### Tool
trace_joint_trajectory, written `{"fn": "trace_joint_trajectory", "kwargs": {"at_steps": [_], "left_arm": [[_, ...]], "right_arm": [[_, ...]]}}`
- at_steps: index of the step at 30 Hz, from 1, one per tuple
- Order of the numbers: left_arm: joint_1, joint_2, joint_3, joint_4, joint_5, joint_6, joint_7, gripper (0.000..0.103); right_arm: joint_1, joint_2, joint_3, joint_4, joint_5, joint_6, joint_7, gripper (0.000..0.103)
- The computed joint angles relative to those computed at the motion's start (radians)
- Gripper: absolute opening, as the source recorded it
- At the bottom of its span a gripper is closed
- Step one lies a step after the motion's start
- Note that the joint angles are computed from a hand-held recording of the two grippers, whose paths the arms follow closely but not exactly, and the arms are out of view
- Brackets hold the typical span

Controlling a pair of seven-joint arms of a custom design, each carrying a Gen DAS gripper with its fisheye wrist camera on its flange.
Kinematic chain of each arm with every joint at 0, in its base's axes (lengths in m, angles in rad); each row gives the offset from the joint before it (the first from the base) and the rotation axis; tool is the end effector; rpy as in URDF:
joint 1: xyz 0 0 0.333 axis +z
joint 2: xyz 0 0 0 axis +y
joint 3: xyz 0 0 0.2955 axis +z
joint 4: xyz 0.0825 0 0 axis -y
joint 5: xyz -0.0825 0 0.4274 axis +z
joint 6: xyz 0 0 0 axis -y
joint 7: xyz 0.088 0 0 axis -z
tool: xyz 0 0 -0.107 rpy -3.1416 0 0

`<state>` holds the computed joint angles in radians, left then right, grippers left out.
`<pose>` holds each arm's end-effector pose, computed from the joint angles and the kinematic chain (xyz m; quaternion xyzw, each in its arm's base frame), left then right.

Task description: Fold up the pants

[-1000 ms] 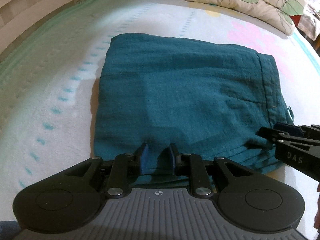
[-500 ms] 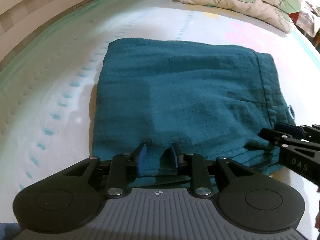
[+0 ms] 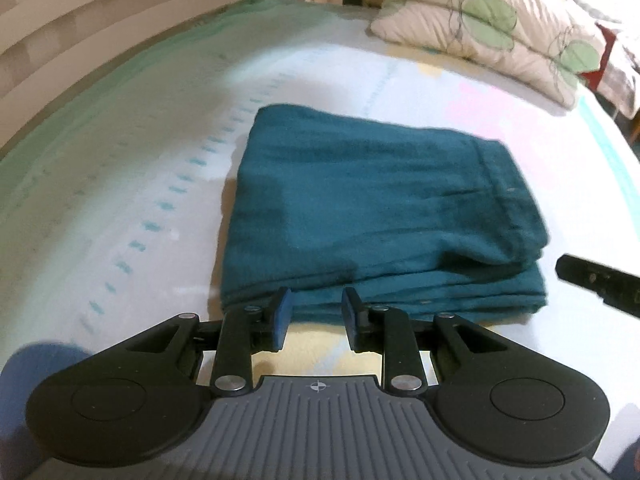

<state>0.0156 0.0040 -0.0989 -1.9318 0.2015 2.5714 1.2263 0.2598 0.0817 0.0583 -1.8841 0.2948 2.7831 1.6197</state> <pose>0.6441 -0.0570 0.5185 -0.7110 0.6259 -0.2194 0.2336 0.6408 0.1962 0.5217 -0.6573 0.6347 -0.1367 0.3828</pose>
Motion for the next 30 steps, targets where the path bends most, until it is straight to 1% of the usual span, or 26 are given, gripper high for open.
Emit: {"fn": "trace_joint_trajectory", "kwargs": {"at_steps": [2, 4, 6, 7, 8, 10, 14, 17, 19, 22, 25, 30], "left_arm": [[-0.003, -0.040, -0.004, -0.035, 0.018, 0.012, -0.040, 0.027], [-0.006, -0.066, -0.007, -0.052, 0.033, 0.007, -0.067, 0.027], [-0.009, -0.093, -0.009, -0.070, 0.043, -0.001, -0.073, 0.027], [-0.010, -0.104, -0.010, -0.078, 0.053, -0.004, -0.075, 0.027], [-0.012, -0.117, -0.011, -0.088, 0.059, -0.005, -0.076, 0.027], [-0.015, -0.139, -0.011, -0.106, 0.063, -0.007, -0.077, 0.027], [-0.027, -0.177, -0.010, -0.141, 0.041, -0.015, -0.056, 0.027], [-0.038, -0.200, -0.009, -0.163, 0.011, -0.039, -0.030, 0.027], [-0.040, -0.216, -0.013, -0.183, 0.018, -0.041, -0.031, 0.027], [-0.040, -0.237, -0.024, -0.213, 0.053, -0.045, -0.042, 0.027], [-0.047, -0.248, -0.024, -0.229, 0.063, -0.061, -0.017, 0.027], [-0.048, -0.253, -0.025, -0.244, 0.074, -0.073, -0.031, 0.027]], "right_arm": [[0.010, -0.047, -0.002, -0.051, -0.046, 0.026, 0.073, 0.057], [0.017, -0.100, 0.000, -0.115, -0.172, 0.065, 0.202, 0.057], [0.010, -0.131, 0.009, -0.146, -0.219, 0.071, 0.248, 0.058], [0.008, -0.146, 0.015, -0.159, -0.231, 0.057, 0.270, 0.058], [0.012, -0.160, 0.016, -0.169, -0.203, 0.042, 0.253, 0.058], [0.019, -0.186, 0.017, -0.194, -0.150, 0.042, 0.206, 0.058], [-0.004, -0.220, 0.043, -0.238, -0.223, 0.055, 0.267, 0.058], [0.000, -0.236, 0.048, -0.258, -0.219, 0.053, 0.257, 0.058], [0.006, -0.234, 0.047, -0.253, -0.210, 0.036, 0.231, 0.058], [0.005, -0.236, 0.057, -0.258, -0.229, 0.033, 0.235, 0.058], [0.008, -0.241, 0.062, -0.259, -0.234, 0.028, 0.239, 0.058], [-0.009, -0.243, 0.080, -0.251, -0.316, -0.008, 0.292, 0.059]]}}
